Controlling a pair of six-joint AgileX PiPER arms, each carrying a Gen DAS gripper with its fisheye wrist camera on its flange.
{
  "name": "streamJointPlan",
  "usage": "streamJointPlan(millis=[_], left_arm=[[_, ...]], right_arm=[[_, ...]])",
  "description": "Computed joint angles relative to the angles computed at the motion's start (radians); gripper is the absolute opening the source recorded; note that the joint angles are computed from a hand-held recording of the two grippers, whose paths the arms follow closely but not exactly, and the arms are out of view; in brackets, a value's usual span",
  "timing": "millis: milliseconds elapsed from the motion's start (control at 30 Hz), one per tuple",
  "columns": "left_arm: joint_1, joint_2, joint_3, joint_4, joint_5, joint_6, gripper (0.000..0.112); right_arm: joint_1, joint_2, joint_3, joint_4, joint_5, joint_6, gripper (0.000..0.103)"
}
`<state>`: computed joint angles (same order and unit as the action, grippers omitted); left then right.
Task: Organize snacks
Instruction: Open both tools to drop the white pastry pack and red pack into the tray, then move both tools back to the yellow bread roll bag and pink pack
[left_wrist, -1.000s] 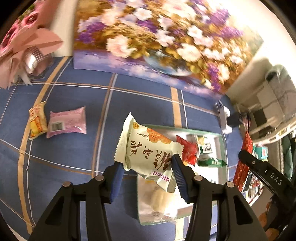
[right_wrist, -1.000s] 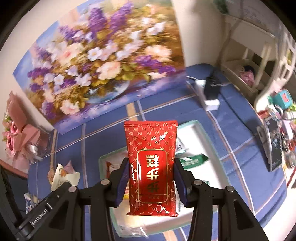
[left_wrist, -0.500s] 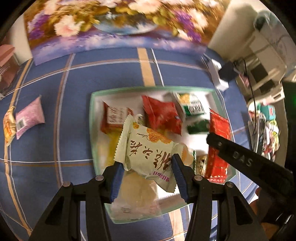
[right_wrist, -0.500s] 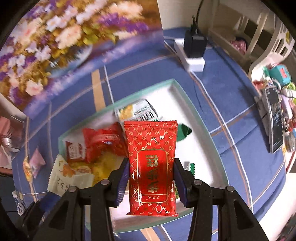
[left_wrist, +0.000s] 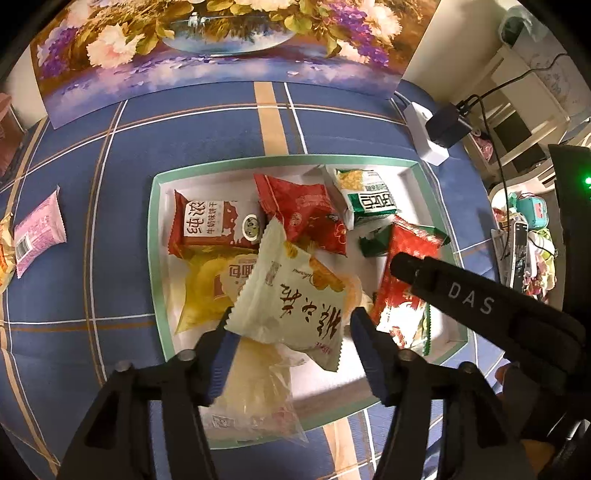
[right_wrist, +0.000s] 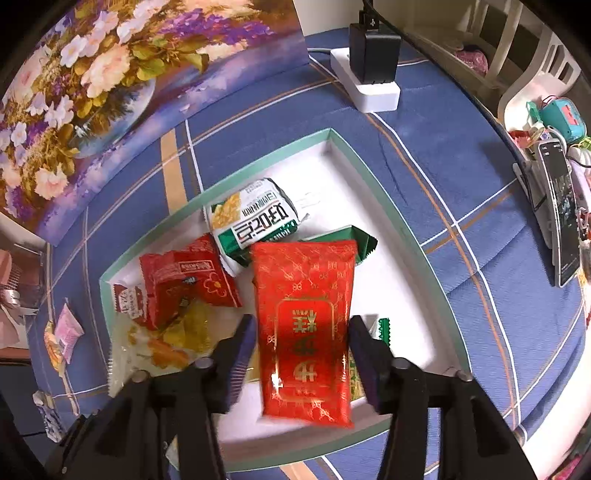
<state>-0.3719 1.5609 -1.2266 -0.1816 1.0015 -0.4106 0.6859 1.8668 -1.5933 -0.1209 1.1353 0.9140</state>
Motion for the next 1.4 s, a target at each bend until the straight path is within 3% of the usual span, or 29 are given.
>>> streamJointPlan(millis=[267,567,700,767,800,933,1033,1400], left_arm=[[0.042,-0.046,-0.037,-0.001,0.038,-0.005,0.063],[0.144,-0.087,-0.009,0.126,0.065,-0.123,0.063],[0.192,-0.098,0.016,0.192,0.064,-0.167,0.065],[0.22,-0.104,0.029,0.21,0.057,-0.181,0.084],[0.236,-0.11,0.036,0.214,0.052,-0.183,0.087],[0.272,-0.126,0.058,0.242,0.039,-0.194,0.088],[0.274,-0.135,0.07,0.283,0.035,-0.23,0.097],[0.401,-0.158,0.091,0.283,0.038,-0.167,0.098]], right_arm=[[0.011,-0.032,-0.043,-0.045,0.019,0.025,0.059],[0.04,-0.004,-0.11,-0.056,0.045,0.009,0.059],[0.062,0.03,-0.137,-0.044,0.024,-0.034,0.076],[0.081,0.046,-0.161,-0.066,0.029,-0.031,0.078],[0.09,0.053,-0.174,-0.074,0.032,-0.031,0.08],[0.111,0.062,-0.188,-0.101,0.019,-0.024,0.102],[0.115,0.063,-0.193,-0.11,0.017,-0.023,0.103],[0.132,0.081,-0.222,-0.116,0.023,-0.019,0.103]])
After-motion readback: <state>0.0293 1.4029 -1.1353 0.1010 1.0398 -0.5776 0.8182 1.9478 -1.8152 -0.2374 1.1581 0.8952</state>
